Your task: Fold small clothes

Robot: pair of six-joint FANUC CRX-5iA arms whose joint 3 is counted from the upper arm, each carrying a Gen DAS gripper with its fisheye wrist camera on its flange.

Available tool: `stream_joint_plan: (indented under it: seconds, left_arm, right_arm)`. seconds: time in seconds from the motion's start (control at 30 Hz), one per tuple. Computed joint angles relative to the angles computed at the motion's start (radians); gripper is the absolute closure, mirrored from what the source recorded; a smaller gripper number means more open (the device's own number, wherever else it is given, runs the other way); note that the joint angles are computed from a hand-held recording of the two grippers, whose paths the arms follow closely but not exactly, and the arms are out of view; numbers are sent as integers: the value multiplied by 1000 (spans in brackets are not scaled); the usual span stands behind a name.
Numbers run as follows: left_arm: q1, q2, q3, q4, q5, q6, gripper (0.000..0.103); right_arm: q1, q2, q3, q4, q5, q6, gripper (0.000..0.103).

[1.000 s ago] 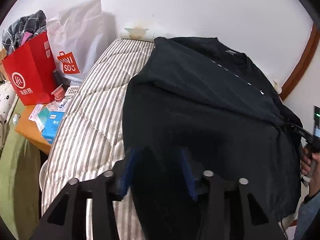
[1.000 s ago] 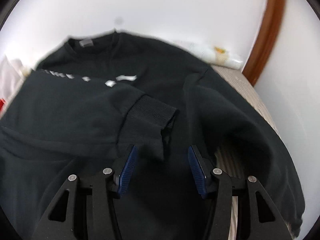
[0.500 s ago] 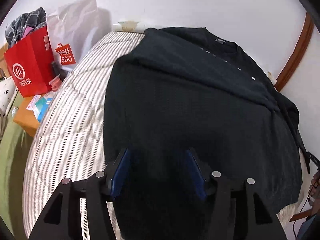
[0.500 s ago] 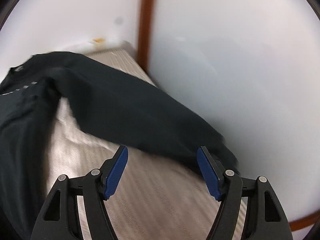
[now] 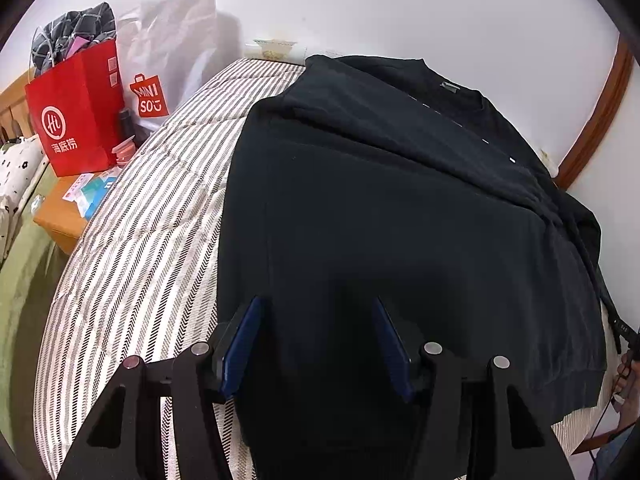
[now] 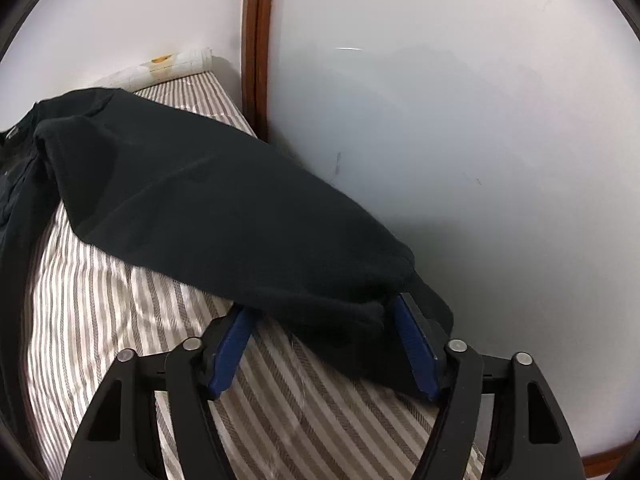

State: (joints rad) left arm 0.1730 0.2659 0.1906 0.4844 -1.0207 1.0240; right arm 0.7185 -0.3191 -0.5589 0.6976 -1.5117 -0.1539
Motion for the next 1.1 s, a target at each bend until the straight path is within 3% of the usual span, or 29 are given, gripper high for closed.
stream_joint_plan:
  seconds: [0.07, 0.17, 0.27, 0.4, 0.5, 0.6, 0.8, 0.9, 1.0, 1.1]
  left_arm:
    - [5, 7, 6, 12, -9, -2, 48]
    - [8, 21, 28, 8, -16, 14, 48]
    - [17, 29, 46, 8, -19, -9, 48]
    - [15, 34, 70, -46, 1, -47, 45]
    - [22, 47, 80, -35, -2, -65, 45]
    - [36, 55, 74, 11, -9, -97, 41]
    - [50, 70, 65, 44, -7, -117, 40]
    - [57, 82, 66, 61, -17, -118, 39]
    - [59, 76, 44, 79, 5, -152, 36]
    - [54, 74, 39, 79, 14, -161, 33]
  right_arm:
    - [2, 38, 22, 4, -39, 18, 83]
    - [5, 76, 55, 16, -78, 32, 89]
    - [30, 81, 105, 82, -123, 23, 90]
    - [60, 171, 245, 240, -136, 99, 90]
    - [59, 261, 367, 332, -90, 174, 90]
    - [49, 369, 518, 403, 20, 255, 90]
    - [40, 575, 799, 430, 202, 399, 90]
    - [31, 708, 977, 382, 282, 493, 90]
    - [17, 835, 1147, 335, 328, 583, 89]
    - [1, 1007, 1400, 238, 333, 719, 89]
